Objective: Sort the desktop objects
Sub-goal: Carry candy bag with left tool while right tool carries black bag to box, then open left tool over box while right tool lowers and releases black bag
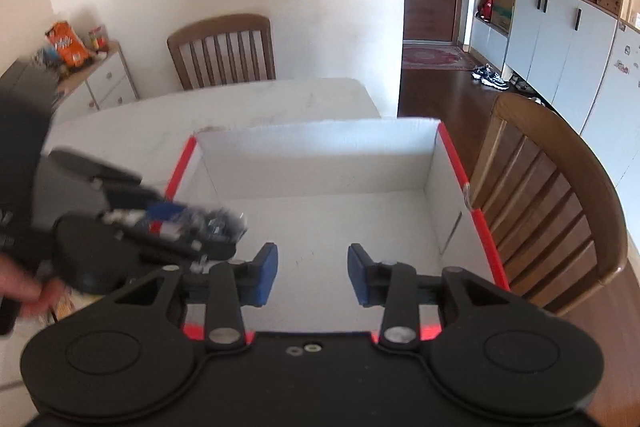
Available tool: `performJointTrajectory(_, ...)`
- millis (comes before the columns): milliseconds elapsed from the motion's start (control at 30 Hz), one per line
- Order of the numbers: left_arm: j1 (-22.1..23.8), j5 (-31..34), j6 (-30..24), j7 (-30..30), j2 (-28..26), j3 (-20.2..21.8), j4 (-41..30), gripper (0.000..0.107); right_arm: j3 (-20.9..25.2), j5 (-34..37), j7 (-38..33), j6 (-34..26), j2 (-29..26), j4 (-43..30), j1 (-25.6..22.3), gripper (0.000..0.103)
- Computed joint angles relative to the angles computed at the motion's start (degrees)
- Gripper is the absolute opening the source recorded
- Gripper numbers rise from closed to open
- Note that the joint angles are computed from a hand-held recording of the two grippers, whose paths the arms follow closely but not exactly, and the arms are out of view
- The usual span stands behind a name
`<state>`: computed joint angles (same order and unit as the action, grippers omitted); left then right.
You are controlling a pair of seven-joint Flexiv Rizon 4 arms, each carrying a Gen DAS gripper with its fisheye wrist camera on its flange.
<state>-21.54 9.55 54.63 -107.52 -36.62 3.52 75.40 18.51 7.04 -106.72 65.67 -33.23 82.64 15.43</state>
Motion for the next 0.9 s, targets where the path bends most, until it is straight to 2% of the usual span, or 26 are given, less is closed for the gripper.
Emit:
performJointTrajectory(333, 1.68, -3.16, -7.49, 7.5, -5.6, -2.09, -8.04, 0.037, 0.99, 2.93, -1.92, -0.85, 3.95, 5.94, -2.38, 0.04)
performJointTrajectory(567, 1.43, -3.77, -11.16, 9.44, -7.89, -1.69, -11.66, 0.038, 1.65, 5.01, -6.05, -3.67, 6.65, 11.42, -2.98, 0.044)
performJointTrajectory(667, 1.48, -4.01, -11.62, 9.19, -8.05, -1.56, -11.85, 0.038, 2.65, 6.97, -9.62, -7.3, 6.83, 11.86, -3.84, 0.052)
performJointTrajectory(733, 1.67, -4.41, -11.65, 9.09, -8.04, -1.75, -11.67, 0.038, 2.66, 7.34, -12.53, -8.18, 6.92, 12.36, -3.62, 0.069)
performJointTrajectory(800, 1.64, -4.47, -11.71, 8.93, -8.24, -1.69, -11.93, 0.041, 2.28, 7.77, -13.96, -8.53, 7.2, 12.86, -3.21, 0.069)
performJointTrajectory(833, 1.45, -4.18, -11.64, 8.67, -8.26, -1.42, -12.0, 0.047, 2.09, 7.74, -14.67, -9.28, 7.09, 12.77, -3.01, 0.069)
performJointTrajectory(867, 1.22, -3.77, -11.29, 8.31, -8.19, -1.12, -11.89, 0.059, 1.63, 7.48, -14.66, -9.65, 7.13, 12.73, -2.52, 0.069)
performJointTrajectory(900, 1.01, -3.45, -11.22, 7.9, -8.63, -0.86, -12.57, 0.063, 1.49, 7.73, -15.25, -9.68, 7.15, 13.18, -2.52, 0.07)
